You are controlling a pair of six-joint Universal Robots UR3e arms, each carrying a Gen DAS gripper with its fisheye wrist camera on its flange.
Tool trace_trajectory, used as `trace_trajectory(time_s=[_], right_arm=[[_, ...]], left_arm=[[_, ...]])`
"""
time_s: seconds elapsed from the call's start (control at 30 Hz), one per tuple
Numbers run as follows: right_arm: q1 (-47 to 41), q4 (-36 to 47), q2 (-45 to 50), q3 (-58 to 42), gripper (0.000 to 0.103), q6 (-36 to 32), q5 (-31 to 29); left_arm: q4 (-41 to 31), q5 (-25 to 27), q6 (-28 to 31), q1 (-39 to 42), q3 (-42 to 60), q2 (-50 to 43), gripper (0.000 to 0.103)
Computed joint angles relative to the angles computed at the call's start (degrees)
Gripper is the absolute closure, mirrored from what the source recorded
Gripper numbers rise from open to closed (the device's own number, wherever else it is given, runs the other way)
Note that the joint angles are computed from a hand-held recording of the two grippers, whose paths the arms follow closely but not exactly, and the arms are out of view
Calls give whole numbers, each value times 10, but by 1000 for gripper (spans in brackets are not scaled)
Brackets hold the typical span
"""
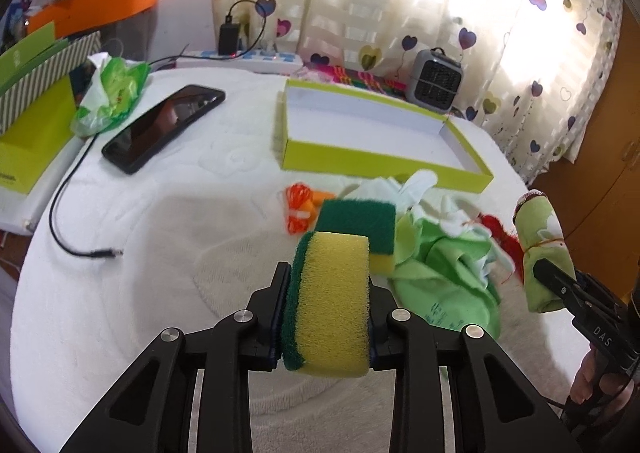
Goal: Organize soft objects
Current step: 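Carry sponge and rolled towel into the box lid and release both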
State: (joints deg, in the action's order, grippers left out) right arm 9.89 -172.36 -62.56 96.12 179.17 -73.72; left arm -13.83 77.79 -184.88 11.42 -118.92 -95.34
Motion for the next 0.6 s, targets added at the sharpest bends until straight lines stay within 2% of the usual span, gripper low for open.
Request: trace_trajectory(time_s=[0.27, 0.6], right_arm=[[-11, 25, 9, -48, 64, 1, 17], [-14, 116, 66, -191, 64, -7, 27]], left_arm=[[-31, -13, 4, 2, 71, -16, 75], [-121, -27, 23, -8, 246, -117, 75]])
